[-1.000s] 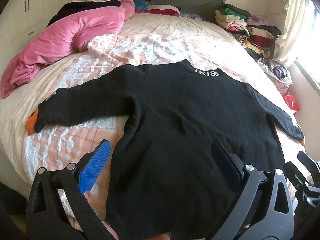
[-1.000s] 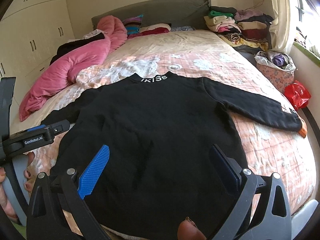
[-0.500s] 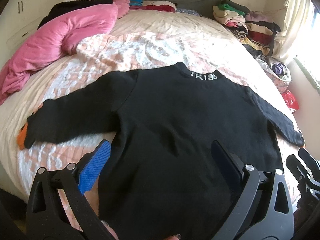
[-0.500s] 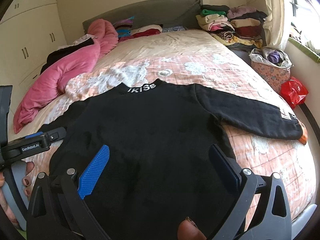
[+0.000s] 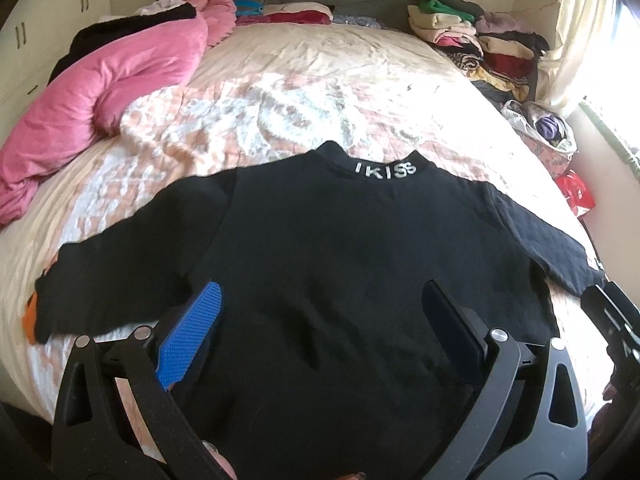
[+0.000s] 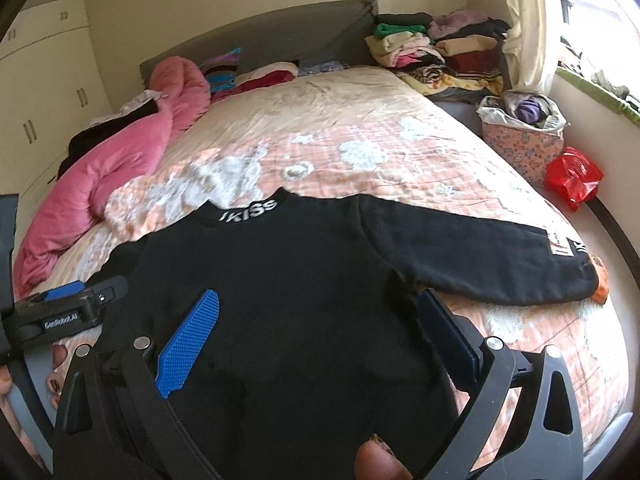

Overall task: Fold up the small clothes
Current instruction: 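Grasp the orange cuff of the sleeve nearest the right tool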

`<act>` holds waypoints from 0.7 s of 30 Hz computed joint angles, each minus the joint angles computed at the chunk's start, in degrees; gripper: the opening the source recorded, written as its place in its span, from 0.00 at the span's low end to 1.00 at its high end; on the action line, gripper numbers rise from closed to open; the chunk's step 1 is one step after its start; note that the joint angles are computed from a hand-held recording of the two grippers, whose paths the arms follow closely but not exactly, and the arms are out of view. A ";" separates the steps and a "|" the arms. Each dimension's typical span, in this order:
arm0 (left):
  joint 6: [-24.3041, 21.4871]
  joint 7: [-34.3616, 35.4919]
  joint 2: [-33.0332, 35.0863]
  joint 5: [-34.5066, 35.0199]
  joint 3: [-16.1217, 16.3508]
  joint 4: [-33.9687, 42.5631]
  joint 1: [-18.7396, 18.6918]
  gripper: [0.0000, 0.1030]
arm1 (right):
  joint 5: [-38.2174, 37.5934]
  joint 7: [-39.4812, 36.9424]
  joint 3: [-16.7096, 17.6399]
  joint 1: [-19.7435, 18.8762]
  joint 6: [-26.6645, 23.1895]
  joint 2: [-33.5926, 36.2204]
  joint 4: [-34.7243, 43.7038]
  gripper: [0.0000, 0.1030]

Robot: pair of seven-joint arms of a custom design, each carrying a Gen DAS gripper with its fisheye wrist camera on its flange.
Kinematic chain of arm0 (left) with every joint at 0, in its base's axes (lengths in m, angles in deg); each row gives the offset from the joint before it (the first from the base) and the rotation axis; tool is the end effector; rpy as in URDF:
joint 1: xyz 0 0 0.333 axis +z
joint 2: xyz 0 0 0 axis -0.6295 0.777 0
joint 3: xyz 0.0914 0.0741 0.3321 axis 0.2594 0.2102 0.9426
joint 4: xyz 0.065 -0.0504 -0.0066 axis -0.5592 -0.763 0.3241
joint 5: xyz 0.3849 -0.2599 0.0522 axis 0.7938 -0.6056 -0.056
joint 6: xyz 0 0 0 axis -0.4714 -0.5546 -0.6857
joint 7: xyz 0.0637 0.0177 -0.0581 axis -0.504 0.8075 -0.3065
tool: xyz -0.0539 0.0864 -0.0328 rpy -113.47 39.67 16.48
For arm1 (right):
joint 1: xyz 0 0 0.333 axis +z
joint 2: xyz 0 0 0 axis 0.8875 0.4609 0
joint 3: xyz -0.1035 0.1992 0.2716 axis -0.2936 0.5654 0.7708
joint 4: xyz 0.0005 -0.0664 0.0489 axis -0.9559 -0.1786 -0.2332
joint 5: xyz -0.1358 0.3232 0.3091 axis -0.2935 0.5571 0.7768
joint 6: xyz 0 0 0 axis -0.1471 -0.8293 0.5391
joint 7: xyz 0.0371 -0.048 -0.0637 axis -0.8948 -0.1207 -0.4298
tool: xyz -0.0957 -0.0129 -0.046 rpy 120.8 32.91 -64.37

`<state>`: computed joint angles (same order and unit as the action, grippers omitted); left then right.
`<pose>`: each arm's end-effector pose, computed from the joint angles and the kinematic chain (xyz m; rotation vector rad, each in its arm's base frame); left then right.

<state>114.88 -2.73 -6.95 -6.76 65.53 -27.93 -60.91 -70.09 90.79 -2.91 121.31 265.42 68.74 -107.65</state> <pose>0.5697 -0.3661 0.3532 -2.1177 1.4631 -0.5843 0.6102 0.4419 0.3382 -1.8383 1.4248 -0.4694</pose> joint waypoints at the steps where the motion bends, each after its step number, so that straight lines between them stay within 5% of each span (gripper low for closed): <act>1: -0.21 0.28 0.58 0.04 0.07 0.78 0.01 0.92 | 0.18 0.28 -0.43 0.18 -0.23 0.25 0.36 0.96; 10: 0.49 3.22 5.18 -1.40 1.33 6.36 -0.31 0.92 | -2.04 7.47 -5.30 1.06 -3.37 3.32 4.05 0.96; 21: -1.22 7.20 11.04 -3.97 3.16 14.20 -2.15 0.92 | -6.12 17.54 -5.87 -3.35 -5.57 4.47 4.68 0.96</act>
<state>113.66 4.47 4.09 -10.73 68.69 -13.73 -63.06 -76.21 108.32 -8.78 117.95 259.85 73.22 -102.97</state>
